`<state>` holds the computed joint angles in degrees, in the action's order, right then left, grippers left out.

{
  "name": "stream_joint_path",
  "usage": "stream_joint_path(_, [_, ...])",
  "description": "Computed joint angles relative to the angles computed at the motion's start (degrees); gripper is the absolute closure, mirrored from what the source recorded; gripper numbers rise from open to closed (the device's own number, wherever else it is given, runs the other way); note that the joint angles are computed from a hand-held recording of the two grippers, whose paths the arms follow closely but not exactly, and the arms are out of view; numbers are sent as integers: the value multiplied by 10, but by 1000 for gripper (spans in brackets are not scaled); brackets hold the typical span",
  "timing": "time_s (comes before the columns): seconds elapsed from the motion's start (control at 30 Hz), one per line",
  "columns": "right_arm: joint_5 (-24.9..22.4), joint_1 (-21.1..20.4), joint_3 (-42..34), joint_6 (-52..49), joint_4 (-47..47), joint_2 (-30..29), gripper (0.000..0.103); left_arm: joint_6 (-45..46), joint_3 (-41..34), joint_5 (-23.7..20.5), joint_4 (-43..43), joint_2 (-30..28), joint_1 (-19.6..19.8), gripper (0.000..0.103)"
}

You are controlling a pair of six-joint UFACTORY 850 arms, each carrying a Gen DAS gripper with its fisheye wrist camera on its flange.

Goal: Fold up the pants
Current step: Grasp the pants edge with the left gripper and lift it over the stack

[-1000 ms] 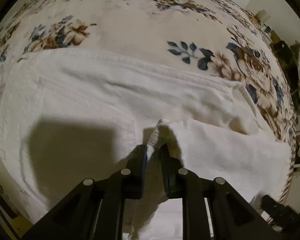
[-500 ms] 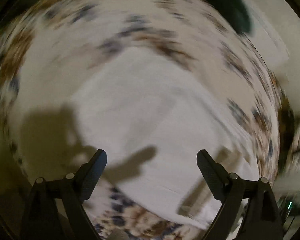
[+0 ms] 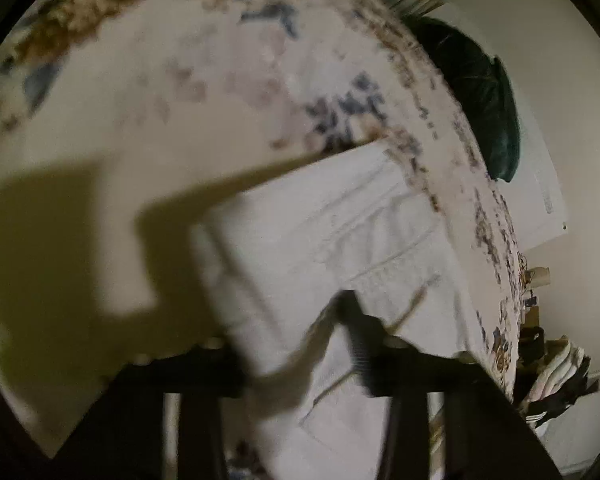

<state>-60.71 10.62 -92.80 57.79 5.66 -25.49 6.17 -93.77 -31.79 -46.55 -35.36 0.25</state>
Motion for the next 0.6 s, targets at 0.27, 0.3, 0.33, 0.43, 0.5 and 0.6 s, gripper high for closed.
stream_joint_path(0.27, [18, -3, 23, -9, 14, 19, 36, 11, -8, 24, 28, 9, -16, 71])
stream_joint_path(0.3, [20, -5, 27, -11, 17, 23, 36, -14, -25, 8, 35, -10, -12, 65])
stream_joint_path(0.33, [23, -5, 31, -13, 19, 26, 36, -33, -40, -9, 26, -30, -7, 64])
stream_joint_path(0.43, [20, -5, 37, -25, 17, 31, 36, -5, -21, 2, -54, -31, 2, 62])
stream_joint_path(0.5, [8, -4, 37, -38, 12, 33, 36, 22, -3, 26, -51, -7, -5, 78])
stream_joint_path(0.6, [-2, -2, 42, -54, 7, 42, 36, 40, 21, 71, 18, 46, -30, 83])
